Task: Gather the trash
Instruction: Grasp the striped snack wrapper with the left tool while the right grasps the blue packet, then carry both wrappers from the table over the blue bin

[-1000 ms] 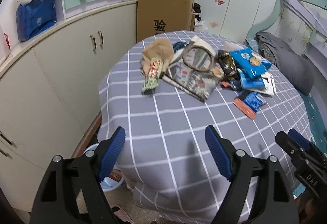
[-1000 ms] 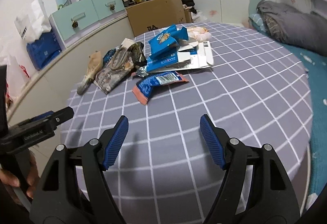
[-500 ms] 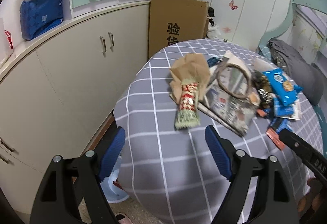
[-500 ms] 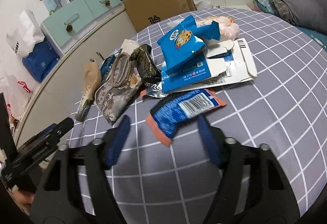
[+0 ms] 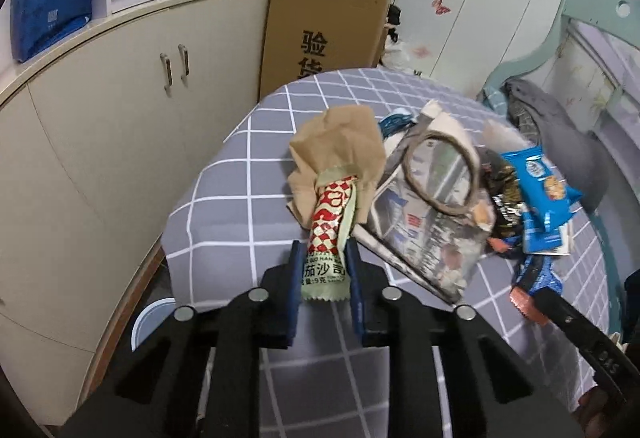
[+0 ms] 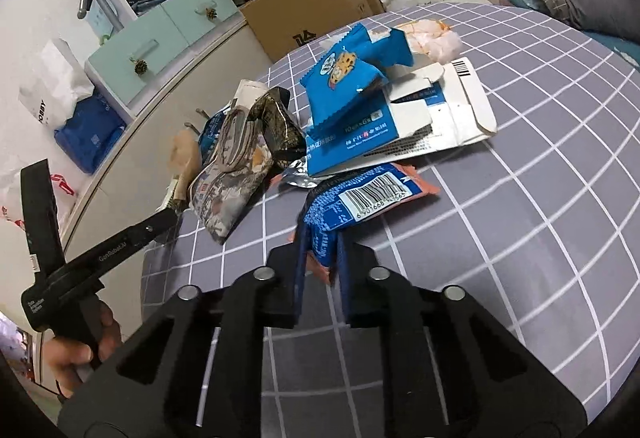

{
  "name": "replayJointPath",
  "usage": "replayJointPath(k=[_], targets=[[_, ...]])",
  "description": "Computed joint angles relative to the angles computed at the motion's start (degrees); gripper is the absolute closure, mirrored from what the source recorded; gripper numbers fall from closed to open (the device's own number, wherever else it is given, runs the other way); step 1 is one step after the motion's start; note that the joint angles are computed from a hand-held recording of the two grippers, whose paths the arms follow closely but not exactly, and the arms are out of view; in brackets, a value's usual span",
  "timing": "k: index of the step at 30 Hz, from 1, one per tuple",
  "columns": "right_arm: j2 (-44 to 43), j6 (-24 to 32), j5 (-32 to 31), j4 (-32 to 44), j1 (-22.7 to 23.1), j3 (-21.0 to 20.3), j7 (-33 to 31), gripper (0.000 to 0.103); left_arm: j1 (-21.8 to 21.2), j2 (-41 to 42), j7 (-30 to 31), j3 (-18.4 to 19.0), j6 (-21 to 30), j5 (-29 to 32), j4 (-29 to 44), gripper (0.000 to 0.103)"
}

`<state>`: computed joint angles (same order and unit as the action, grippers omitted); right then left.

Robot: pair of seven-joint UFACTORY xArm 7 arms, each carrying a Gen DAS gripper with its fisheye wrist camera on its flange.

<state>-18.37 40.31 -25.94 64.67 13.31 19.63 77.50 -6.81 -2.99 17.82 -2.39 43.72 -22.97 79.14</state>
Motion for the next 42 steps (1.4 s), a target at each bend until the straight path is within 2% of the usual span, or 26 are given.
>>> replayJointPath(k=[2, 7, 15, 18, 25, 35, 42], targets=[[-1.3, 0.3, -0.3, -1.1, 0.1, 0.3, 0.2, 0.093, 0.0, -2.3, 2.1, 0.5, 0.1, -2.1, -1.9, 0.092], [-5.1, 0.3, -1.0, -3.2, -0.4, 2.5, 2.7, 0.096, -0.9, -9.4, 6.5, 2.0, -0.2, -6.7, -8.0, 0.093], [-8.6, 2.9, -1.2, -3.1, -0.7, 7.4, 5.2, 0.096, -5.5, -19.8, 12.1, 4.4, -1.0, -9.1, -16.0, 0.093], [-9.4, 5.7, -2.1, -1.9, -1.1, 9.3, 5.4, 0.096, -6.6, -21.6, 11.7, 5.1, 0.3, -9.6, -16.6, 0.094], [-11.0, 5.3, -3.1, -0.6, -1.5, 11.1, 4.5, 0.096, -8.0, -26.0, 10.0, 5.7, 0.3, -9.3, -19.4, 0.094], [-6.0, 3.4, -5.9, 4.1, -1.6, 14.5, 3.5, 0.096, -8.8, -30.1, 10.6, 9.0, 2.1, -9.8, -22.5, 0.094], [1.9, 3.2, -10.0, 8.7, 2.0, 14.7, 3.5, 0.096, -7.1, -31.2, 11.5, 11.3, 3.3, -10.0, -24.2, 0.094]])
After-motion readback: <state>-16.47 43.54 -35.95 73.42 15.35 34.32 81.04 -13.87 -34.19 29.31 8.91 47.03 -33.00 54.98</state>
